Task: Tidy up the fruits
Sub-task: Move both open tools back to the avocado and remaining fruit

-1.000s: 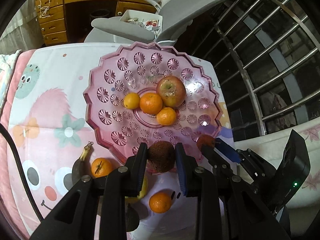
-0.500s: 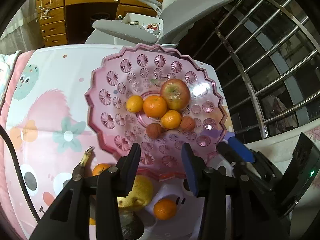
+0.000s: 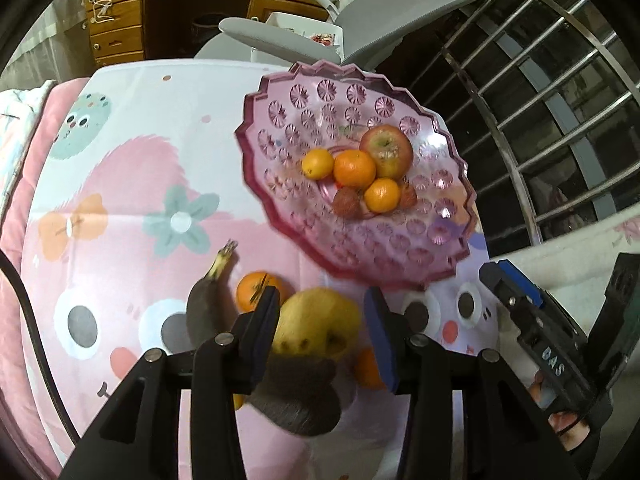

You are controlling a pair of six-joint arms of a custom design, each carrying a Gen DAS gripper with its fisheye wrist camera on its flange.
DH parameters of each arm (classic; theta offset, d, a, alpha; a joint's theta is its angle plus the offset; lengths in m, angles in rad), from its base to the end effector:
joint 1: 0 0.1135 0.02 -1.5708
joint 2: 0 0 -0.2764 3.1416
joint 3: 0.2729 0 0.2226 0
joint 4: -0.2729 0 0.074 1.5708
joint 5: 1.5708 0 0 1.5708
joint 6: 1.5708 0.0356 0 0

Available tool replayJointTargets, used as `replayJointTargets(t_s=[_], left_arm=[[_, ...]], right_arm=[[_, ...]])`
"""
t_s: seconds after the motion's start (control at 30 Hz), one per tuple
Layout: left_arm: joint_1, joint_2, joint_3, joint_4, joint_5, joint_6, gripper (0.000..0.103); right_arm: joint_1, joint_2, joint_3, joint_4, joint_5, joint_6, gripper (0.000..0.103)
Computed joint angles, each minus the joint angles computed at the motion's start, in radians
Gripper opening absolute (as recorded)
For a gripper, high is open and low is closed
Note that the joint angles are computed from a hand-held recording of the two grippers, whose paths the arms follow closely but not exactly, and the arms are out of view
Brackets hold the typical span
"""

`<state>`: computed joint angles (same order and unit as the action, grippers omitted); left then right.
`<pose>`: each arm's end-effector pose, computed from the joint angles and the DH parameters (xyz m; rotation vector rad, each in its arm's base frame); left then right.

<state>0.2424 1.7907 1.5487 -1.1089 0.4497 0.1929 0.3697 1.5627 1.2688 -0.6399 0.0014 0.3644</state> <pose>0.3201 0.0632 0.2866 0.0014 2.7810 -0.5546 0.2849 0.1103 0.2971 -0.0061 2.5304 0.2978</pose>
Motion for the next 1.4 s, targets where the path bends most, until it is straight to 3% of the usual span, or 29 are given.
replayJointTargets(t_s=[0.3, 0.5, 0.63, 0.83, 0.97, 1.4], left_arm=[[0.163, -0.006, -0.025, -0.107, 0.026, 0.264, 0.049], [0.250, 0.026, -0.001, -0.176, 0.021, 0.447, 0.051], [0.284, 0.047, 0.028, -0.221, 0.032, 0.557, 0.060], [0.309, 0.070, 0.014, -0.244, 0.039, 0.720, 0.062], [0.308, 0.091, -0.024, -0.224, 0.013, 0.773, 0.062], [0.297, 0.114, -0.124, -0.127, 0.036, 0.875, 0.062]], right_arm=[[0.132, -0.077, 0.004, -0.142, 0.112, 0.329, 0.046], [0.245, -0.102, -0.024, -0.154, 0.153, 0.561, 0.046], [0.331, -0.113, -0.045, -0.137, 0.196, 0.715, 0.046], [0.422, -0.097, -0.044, -0.131, 0.219, 0.888, 0.047], [0.463, -0.077, -0.057, -0.095, 0.200, 0.969, 0.066], [0.478, 0.018, -0.141, 0.068, 0.045, 1.128, 0.074]])
